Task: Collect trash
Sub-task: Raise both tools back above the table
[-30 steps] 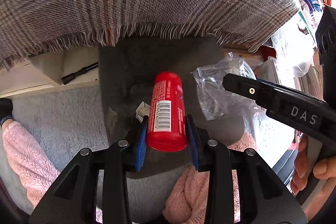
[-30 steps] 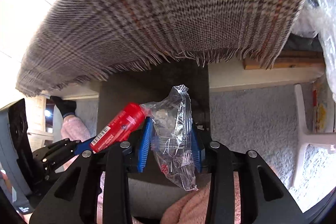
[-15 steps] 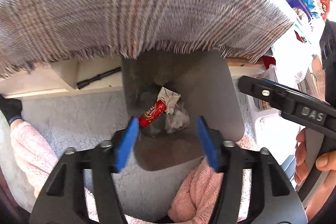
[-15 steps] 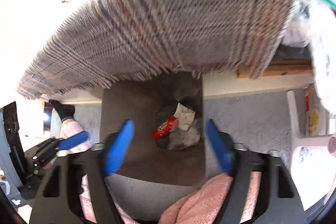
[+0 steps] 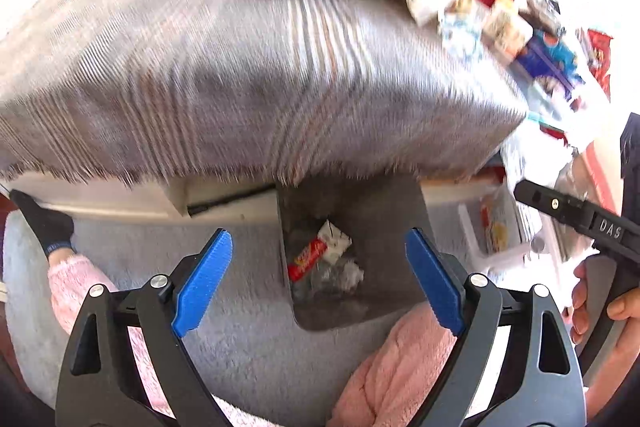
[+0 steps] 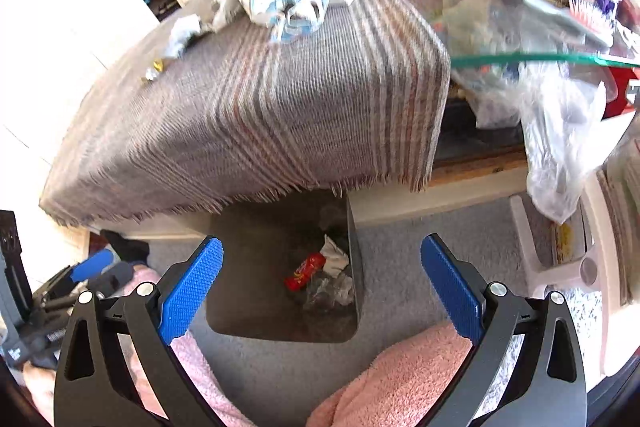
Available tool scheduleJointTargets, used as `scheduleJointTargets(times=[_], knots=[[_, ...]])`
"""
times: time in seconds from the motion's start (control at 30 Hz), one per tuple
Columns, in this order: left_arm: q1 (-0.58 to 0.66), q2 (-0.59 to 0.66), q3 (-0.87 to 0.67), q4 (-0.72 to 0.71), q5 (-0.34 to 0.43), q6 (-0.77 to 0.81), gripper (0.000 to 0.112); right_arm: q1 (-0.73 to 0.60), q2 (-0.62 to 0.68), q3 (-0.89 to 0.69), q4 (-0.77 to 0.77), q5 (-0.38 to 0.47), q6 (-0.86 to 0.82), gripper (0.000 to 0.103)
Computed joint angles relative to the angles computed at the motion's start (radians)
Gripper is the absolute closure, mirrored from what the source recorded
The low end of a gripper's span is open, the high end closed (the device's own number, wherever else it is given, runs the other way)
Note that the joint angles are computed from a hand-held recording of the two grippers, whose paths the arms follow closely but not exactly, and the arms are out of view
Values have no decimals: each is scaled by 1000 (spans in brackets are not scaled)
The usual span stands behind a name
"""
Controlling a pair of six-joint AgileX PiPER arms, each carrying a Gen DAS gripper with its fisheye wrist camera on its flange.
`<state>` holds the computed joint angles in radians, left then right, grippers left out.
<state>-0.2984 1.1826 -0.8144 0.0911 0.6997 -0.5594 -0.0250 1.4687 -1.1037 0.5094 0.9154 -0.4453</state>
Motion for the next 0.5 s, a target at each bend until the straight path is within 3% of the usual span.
scheduleJointTargets(times=[0.17, 0.5], knots=[[40, 20, -95, 63, 21, 5, 24, 4, 24, -93, 21, -13, 25, 3], [176, 226, -336, 8, 13, 164, 26, 122, 203, -356, -70, -69, 160, 3]])
